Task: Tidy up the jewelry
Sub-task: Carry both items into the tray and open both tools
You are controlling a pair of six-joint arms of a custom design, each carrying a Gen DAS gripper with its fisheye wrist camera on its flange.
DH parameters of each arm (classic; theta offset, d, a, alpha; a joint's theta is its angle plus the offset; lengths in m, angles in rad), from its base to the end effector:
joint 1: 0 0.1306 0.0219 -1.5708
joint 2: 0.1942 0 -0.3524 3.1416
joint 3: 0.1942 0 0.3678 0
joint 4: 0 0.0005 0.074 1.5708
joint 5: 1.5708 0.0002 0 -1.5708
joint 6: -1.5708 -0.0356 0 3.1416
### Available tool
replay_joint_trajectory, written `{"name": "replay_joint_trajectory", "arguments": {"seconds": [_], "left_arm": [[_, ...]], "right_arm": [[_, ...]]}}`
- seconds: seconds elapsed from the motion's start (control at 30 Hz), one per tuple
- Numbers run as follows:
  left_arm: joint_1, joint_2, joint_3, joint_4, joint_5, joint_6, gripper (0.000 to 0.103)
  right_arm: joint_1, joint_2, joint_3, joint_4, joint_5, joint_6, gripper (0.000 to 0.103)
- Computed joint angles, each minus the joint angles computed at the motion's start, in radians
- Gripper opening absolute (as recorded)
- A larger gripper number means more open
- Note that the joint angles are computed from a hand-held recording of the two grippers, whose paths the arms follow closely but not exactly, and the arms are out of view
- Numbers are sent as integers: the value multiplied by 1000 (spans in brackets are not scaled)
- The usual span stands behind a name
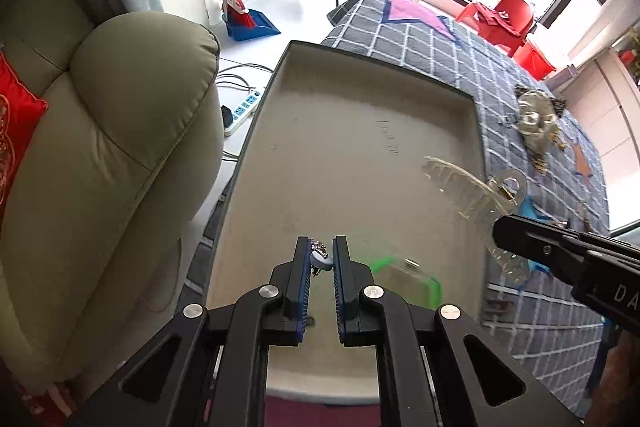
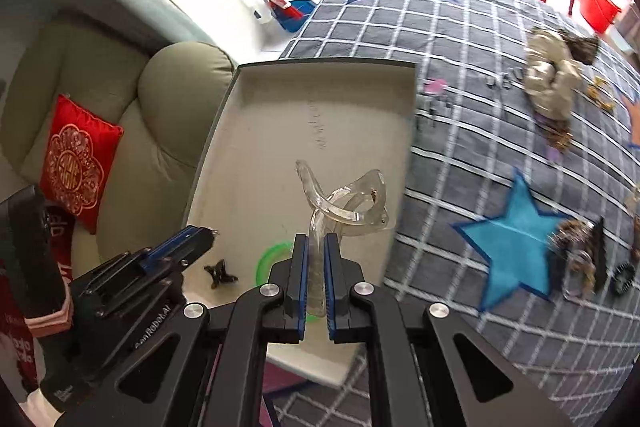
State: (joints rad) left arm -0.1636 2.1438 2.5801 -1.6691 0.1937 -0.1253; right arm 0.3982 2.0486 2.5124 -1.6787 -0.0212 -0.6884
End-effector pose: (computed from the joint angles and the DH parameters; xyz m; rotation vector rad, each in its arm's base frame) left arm 0.6261 -0.1108 0.4369 0.4481 2.7588 -0.2806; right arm 0.5605 0.2361 0.4681 0.4044 2.8046 0.2891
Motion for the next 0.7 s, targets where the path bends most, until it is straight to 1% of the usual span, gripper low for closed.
{"name": "replay_joint_trajectory", "arguments": {"seconds": [0.03, 0.07, 0.1, 0.3, 0.47, 0.53, 0.63, 0.7], "left_arm": [[-2, 5, -6, 9, -10, -5, 12], [-3, 18, 10, -7, -14, -7, 12], [-2, 22, 6, -3, -20, -12, 12], [-7, -10, -98, 45, -51, -35, 12], [-17, -50, -179, 93, -84, -37, 13], [-24, -52, -186, 97, -95, -40, 13], [-33, -22, -145, 53, -103, -47, 13], [-36, -15, -137, 40, -114, -44, 13]], "right_arm": [[0, 19, 15, 1, -2, 4, 8], [0, 34, 24, 0, 1, 7, 8], [-1, 40, 23, 3, 1, 9, 8], [-2, 43, -43, 42, 2, 13, 8], [-2, 42, -64, 42, 4, 16, 8], [-2, 52, -55, 32, -2, 14, 8], [-3, 71, -38, 19, -15, 12, 8], [-8, 74, -44, 17, -31, 7, 8]]}}
